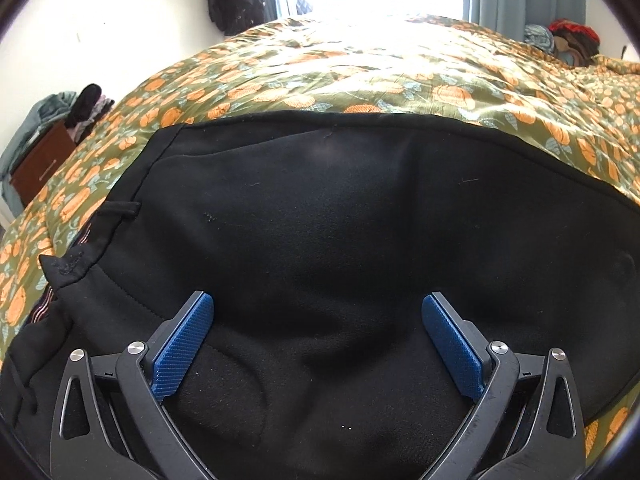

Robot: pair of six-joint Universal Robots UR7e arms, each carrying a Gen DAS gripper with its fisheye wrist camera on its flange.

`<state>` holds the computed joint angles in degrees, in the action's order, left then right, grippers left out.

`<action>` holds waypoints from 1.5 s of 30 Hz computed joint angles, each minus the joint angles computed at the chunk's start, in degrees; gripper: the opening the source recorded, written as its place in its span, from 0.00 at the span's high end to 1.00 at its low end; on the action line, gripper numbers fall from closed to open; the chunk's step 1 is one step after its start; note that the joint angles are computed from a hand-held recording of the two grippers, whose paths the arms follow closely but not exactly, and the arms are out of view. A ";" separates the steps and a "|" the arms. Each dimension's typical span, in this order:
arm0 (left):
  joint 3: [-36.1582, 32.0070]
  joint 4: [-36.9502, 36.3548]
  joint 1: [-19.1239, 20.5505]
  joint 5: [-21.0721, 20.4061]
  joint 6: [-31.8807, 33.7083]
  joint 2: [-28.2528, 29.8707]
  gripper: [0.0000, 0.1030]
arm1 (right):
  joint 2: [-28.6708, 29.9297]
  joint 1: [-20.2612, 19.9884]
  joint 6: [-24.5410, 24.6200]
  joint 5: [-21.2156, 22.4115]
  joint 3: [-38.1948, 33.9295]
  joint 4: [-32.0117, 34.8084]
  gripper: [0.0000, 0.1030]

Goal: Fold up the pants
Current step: 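Grasp the trouser leg end with the right tool and lift it up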

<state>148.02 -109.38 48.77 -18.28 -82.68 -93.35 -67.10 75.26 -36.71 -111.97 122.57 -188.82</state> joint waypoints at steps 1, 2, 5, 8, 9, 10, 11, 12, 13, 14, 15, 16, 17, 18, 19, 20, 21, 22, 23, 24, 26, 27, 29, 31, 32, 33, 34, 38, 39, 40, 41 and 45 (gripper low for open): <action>-0.07 0.55 -0.10 -0.01 -0.45 0.02 0.01 | -1.13 -1.04 -0.01 -0.62 -0.05 -1.33 0.57; -0.13 0.77 -0.12 0.02 -0.61 0.06 0.01 | -2.13 -1.88 0.11 -1.46 -0.04 -2.94 0.57; -0.10 0.89 -0.17 0.07 -0.81 0.10 0.01 | -5.38 -3.74 1.30 -1.44 1.18 -6.18 0.53; -0.01 0.83 -0.22 0.19 -0.80 0.00 0.01 | -10.77 -6.54 2.61 5.59 3.95 -4.30 0.52; 0.03 0.91 -0.26 0.24 -0.88 -0.05 0.01 | -12.62 -7.46 3.18 8.59 4.85 -2.56 0.52; 0.04 0.98 -0.29 0.27 -0.99 -0.04 0.01 | -14.60 -8.59 4.21 12.53 5.37 0.65 0.52; 0.04 1.04 -0.31 0.29 -1.08 -0.01 0.01 | -16.59 -10.10 5.65 17.62 5.58 4.64 0.52; 0.06 1.06 -0.33 0.30 -1.13 -0.01 0.01 | -18.65 -12.14 7.41 23.33 5.59 8.75 0.52; 0.10 1.00 -0.35 0.32 -1.10 -0.05 0.01 | -20.13 -14.21 9.59 28.72 5.47 11.92 0.52; 0.23 0.69 -0.39 0.41 -0.97 -0.10 0.01 | -20.30 -15.76 12.81 33.02 5.28 12.70 0.52; 0.39 0.35 -0.42 0.50 -0.81 -0.19 0.01 | -20.68 -17.49 16.20 36.28 4.89 13.08 0.51; 0.56 -0.04 -0.46 0.58 -0.63 -0.26 0.01 | -20.56 -18.81 19.85 38.42 4.42 12.65 0.50; 0.71 -0.61 -0.44 0.69 -0.35 -0.23 0.01 | -20.49 -19.72 23.19 39.74 4.19 11.90 0.50; 0.84 -1.23 -0.38 0.78 0.02 -0.19 0.01 | -20.49 -20.61 25.54 41.08 3.65 11.98 0.50; 0.93 -1.84 -0.30 0.86 0.41 -0.11 0.01 | -20.28 -21.35 26.63 43.11 2.99 12.96 0.48; 1.03 -2.53 -0.19 0.93 0.86 -0.02 0.01 | -19.99 -21.81 26.45 45.44 2.05 15.41 0.48; 1.10 -3.14 -0.07 1.00 1.28 0.07 0.01 | -19.54 -21.86 25.43 47.33 0.80 19.11 0.48; 1.14 -3.62 0.04 1.06 1.60 0.17 0.01 | -19.17 -21.50 24.31 48.05 -0.21 22.67 0.48; 1.16 -3.89 0.11 1.13 1.78 0.24 0.00 | -18.64 -20.76 23.32 47.84 -1.17 26.27 0.48; 1.17 -3.94 0.13 1.14 1.83 0.23 0.01 | -17.94 -19.91 22.96 46.62 -2.17 29.53 0.48; 1.18 -4.16 0.19 1.21 1.98 0.30 0.01 | -16.22 -17.57 24.23 40.74 -2.84 30.47 0.48; 1.17 -4.24 0.22 1.22 2.04 0.33 0.01 | -15.46 -16.69 25.25 37.53 -2.54 29.74 0.48; 1.10 -4.05 0.23 1.19 1.97 0.33 0.01 | -13.14 -15.40 27.79 31.29 -2.49 26.51 0.48; 1.21 -4.12 0.18 1.17 1.97 0.25 0.00 | -11.24 -15.67 30.82 30.64 -1.93 20.81 0.54; 1.21 -4.12 0.18 1.17 1.97 0.25 0.01 | -10.40 -15.91 31.82 31.69 -1.82 17.94 0.54; 1.21 -4.12 0.18 1.17 1.97 0.25 0.01 | -9.51 -15.70 32.47 31.92 -1.83 14.88 0.55; 1.12 -3.91 0.21 1.16 1.88 0.27 0.01 | -8.61 -15.09 32.67 31.37 -2.04 12.36 0.55; 0.11 -1.05 0.33 1.08 0.25 0.65 0.01 | -7.40 -8.38 24.53 20.61 -2.29 6.64 0.87; -0.20 -0.13 0.39 1.07 -0.30 0.80 0.01 | -8.04 -6.35 20.43 19.36 -1.10 5.10 0.89; -0.56 0.73 0.47 1.08 -0.88 1.08 0.01 | -9.43 -4.60 16.11 19.11 0.35 4.65 0.89; -1.00 1.99 0.51 1.09 -1.70 1.33 0.01 | -11.61 -2.68 11.02 19.47 2.76 4.25 0.89; -3.27 9.67 0.37 0.87 -6.92 2.49 0.01 | -26.40 3.01 -8.66 24.98 16.95 7.61 0.90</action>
<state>144.75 -99.71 49.14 -17.41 -89.60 -90.86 -93.50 78.27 -45.37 -86.99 139.52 -181.21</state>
